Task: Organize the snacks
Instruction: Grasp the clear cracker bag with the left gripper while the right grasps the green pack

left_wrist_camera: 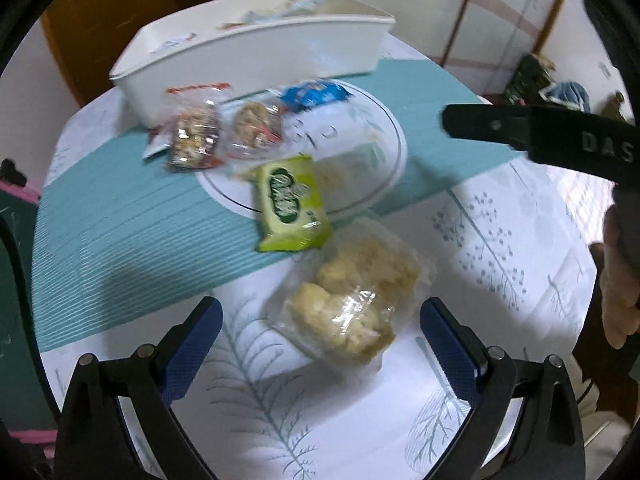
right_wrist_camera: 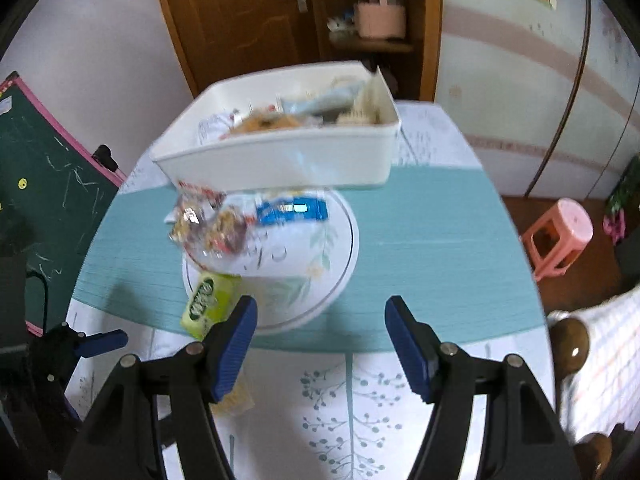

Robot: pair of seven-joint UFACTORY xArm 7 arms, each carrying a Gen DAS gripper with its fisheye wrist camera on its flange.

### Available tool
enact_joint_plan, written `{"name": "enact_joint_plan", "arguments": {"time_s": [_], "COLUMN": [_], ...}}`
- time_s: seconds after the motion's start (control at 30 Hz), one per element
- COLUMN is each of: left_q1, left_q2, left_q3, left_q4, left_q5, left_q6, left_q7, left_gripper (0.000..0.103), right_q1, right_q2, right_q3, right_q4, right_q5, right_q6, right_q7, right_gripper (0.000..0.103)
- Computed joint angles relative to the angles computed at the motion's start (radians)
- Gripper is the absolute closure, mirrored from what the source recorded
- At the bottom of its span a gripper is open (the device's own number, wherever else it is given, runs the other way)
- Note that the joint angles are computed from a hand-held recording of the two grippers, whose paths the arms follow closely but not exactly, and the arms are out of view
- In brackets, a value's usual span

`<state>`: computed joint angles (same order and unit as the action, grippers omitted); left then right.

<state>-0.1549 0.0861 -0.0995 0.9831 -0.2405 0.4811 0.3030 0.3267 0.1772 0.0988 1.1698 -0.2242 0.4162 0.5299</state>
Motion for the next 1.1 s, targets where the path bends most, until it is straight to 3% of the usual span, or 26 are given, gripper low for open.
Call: {"name": "enact_joint_plan", "arguments": {"time_s": [0.23, 0.3, 0.47, 0.57, 0.73, 0.93, 1.1], "left_q1": [-0.006, -0.01, 0.004, 0.015, 0.029, 0.066, 0.094], "left_q2": [0.043, 0.053, 0.048, 0.033, -0.015, -0.04, -0.026], "left_q3": [-0.015, -0.013, -0.02, -0.012, 0.024, 0.074, 0.088], "left_q4": [0.0, -0.005, -0.035, -0.057, -0.128, -0.179, -0.179], "left_q5": [-0.016, 0.003, -0.031, -0.054, -0.006, 0.119, 0.201], "left_q6": [-0.011, -0.034, -0.104, -0.124, -0.171, -0.231, -0.258], "left_q7": [0.048, 0.035, 0.04, 0.019, -0.101, -0.324, -0.452], "left_gripper": [0.004, 0.019, 0.042, 0.043, 0.043, 0.043, 0.043], "right_q1": [0.0, -0.004, 0.003, 0.001, 0.007, 0.046, 0.1], "right_q2": [0.042, 0.056, 0.089, 0.117, 0.174, 0.258, 0.318], "right_q3": [0.011, 0.02, 0.026, 0.044, 0.068, 0.073, 0.033], "right_q4": [-0.002, 0.007, 0.039, 0.068, 0.133, 0.246, 0.326], "right_q5": [0.063, 0.092, 0.122, 0.163, 0.226, 0.252, 0.225], "right_q6": [-0.024, -0.025, -0.013, -0.007, 0.018, 0.079, 0.112], "right_q7": [-0.025, -0.054, -0.091, -0.14, -0.203, -0.235, -0.172], "right_gripper": [0.036, 0.036, 0.036, 0.036, 0.036, 0.036, 0.036]}}
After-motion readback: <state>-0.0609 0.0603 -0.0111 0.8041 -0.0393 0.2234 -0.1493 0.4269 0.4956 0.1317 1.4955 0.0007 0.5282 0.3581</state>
